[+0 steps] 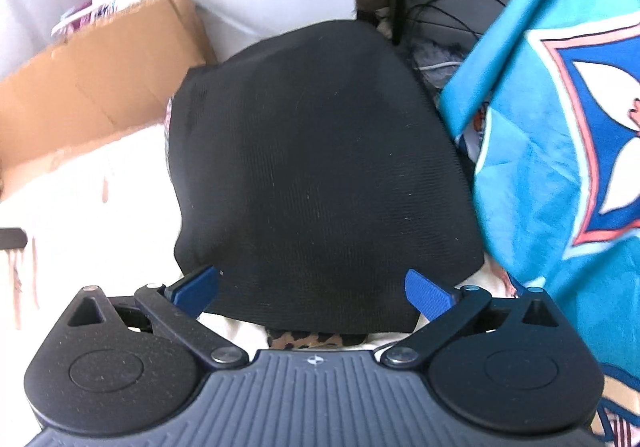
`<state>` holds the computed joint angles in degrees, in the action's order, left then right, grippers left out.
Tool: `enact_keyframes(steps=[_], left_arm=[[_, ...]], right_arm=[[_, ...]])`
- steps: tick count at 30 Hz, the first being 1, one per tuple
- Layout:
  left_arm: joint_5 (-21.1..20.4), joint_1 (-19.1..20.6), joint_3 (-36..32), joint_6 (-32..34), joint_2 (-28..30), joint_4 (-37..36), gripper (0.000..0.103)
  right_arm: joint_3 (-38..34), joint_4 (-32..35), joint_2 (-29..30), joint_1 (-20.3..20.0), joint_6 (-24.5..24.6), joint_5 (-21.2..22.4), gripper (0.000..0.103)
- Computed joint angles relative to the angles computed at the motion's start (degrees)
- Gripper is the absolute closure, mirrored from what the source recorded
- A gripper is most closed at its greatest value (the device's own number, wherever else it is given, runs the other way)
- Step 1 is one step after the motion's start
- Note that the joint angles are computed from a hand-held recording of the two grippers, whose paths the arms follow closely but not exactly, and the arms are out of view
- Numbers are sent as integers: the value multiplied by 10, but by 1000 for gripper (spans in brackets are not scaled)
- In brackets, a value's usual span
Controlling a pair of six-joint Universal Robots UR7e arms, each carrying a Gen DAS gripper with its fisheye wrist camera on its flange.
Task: Fold clothes
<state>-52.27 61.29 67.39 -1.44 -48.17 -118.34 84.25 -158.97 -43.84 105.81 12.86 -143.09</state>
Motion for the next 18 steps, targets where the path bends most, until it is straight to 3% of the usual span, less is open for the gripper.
enact_keyframes(steps=[3,9,18], left_arm=[[21,-7,13,-1,-23,10,0],[25,-16,0,-62,-70,108,0],[45,-43,-10,-159,-148,213,0]], right_arm=[[-2,25,-12,11,50,-2,0],[-6,150,-44,40,223,10,0],[-81,315,-55,94,281,32,0]])
